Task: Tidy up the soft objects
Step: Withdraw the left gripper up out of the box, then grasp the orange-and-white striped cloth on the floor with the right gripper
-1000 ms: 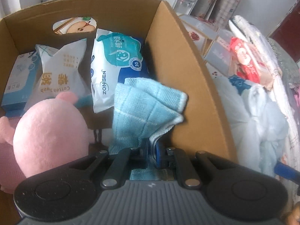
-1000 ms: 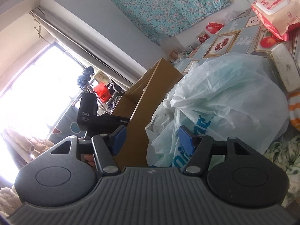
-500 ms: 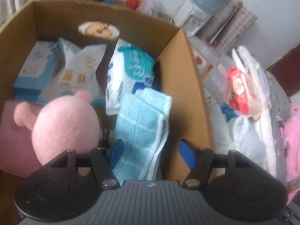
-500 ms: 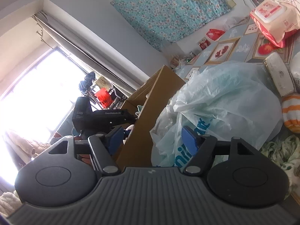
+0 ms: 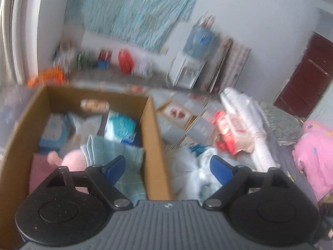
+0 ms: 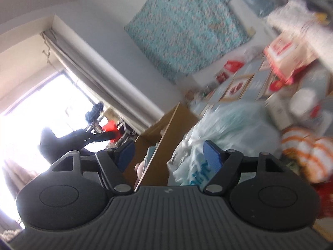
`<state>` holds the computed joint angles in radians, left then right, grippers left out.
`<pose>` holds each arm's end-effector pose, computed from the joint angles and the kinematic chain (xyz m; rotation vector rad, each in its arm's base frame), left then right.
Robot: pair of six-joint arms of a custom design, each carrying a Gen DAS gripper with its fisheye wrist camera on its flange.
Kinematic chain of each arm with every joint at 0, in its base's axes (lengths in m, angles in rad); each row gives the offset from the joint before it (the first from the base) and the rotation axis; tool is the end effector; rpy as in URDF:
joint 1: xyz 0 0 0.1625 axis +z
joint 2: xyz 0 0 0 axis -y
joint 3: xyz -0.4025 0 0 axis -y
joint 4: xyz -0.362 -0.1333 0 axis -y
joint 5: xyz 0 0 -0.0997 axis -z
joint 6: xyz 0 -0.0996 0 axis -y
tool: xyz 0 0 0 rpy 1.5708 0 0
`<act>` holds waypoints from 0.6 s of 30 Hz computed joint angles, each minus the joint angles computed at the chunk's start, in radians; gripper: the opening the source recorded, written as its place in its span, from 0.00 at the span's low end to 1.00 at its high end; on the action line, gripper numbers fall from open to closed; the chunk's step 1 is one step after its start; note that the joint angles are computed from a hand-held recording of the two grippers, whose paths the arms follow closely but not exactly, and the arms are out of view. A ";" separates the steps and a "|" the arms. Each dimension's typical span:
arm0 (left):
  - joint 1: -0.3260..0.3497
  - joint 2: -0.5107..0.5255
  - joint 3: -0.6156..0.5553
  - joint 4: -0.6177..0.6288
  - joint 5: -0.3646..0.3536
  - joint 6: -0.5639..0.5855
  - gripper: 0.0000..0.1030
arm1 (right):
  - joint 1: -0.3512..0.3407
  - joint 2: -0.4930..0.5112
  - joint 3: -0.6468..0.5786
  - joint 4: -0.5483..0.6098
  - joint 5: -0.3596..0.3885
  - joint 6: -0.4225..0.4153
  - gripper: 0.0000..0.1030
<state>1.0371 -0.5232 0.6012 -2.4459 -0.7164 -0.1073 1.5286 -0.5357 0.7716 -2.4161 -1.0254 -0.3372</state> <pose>-0.2408 -0.8172 0.3610 0.0553 2.3233 -1.2395 0.1499 -0.8356 0.2706 -0.6015 2.5099 -0.9297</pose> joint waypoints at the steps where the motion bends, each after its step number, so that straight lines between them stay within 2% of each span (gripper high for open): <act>1: -0.025 -0.027 0.078 -0.083 0.023 0.047 0.92 | -0.005 -0.024 0.038 -0.045 -0.003 0.009 0.72; 3: -0.063 -0.065 0.197 -0.213 0.042 0.119 0.97 | -0.016 -0.071 0.116 -0.134 -0.012 0.024 0.73; 5: -0.093 -0.092 0.309 -0.341 0.029 0.170 0.98 | -0.030 -0.116 0.189 -0.226 -0.025 0.043 0.75; 10: -0.123 -0.112 0.493 -0.499 -0.059 0.179 0.98 | -0.059 -0.192 0.306 -0.337 -0.066 0.076 0.75; 13: -0.131 -0.074 0.526 -0.566 -0.081 0.216 0.98 | -0.070 -0.225 0.362 -0.374 -0.085 0.081 0.75; 18: -0.135 0.014 0.496 -0.591 -0.102 0.269 0.98 | -0.076 -0.247 0.407 -0.414 -0.132 0.057 0.76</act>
